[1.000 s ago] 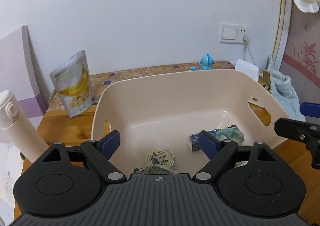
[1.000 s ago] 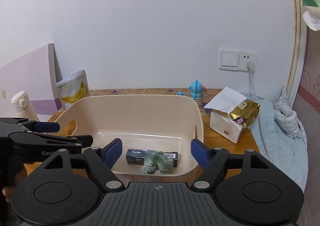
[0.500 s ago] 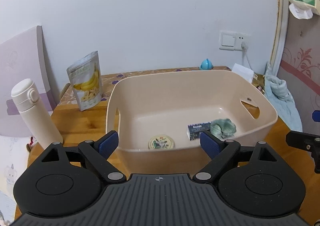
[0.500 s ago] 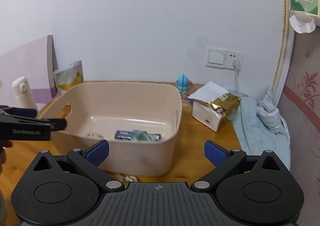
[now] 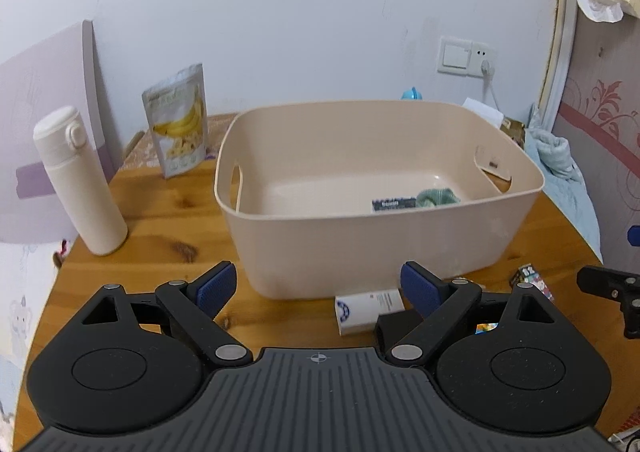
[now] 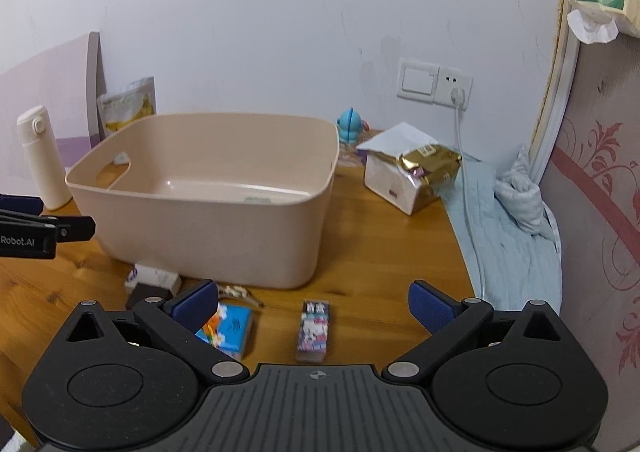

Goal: Organize objects
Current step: 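Move both tools back toward the remaining boxes on the table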

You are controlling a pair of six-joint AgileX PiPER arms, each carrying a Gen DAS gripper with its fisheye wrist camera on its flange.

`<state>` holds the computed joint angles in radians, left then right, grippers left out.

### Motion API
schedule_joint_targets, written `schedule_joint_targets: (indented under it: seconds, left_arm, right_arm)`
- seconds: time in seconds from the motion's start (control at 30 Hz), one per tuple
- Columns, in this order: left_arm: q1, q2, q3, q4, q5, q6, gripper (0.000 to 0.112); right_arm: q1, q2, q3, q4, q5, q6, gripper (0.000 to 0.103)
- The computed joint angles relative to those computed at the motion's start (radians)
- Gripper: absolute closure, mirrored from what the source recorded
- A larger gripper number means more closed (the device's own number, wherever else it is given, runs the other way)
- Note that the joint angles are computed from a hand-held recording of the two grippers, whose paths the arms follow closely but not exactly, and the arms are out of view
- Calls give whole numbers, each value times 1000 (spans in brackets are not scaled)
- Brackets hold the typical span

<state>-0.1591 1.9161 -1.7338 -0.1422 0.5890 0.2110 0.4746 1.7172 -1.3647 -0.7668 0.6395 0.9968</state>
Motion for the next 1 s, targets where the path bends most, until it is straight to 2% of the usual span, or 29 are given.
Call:
schedule_joint_targets:
  seconds: [0.13,0.33,1.0]
  left_arm:
    - [-2,-4,28,-12,12,6,21]
    - [9,22,11,-64,87,29,21]
    - [-34,59,42,-95,141,87,21]
  right_arm:
    - [5,-1,30,9,1,1,0]
    - [2,8,68,48,-3,-14,0]
    - [-19,48,107,128,3,-58,0]
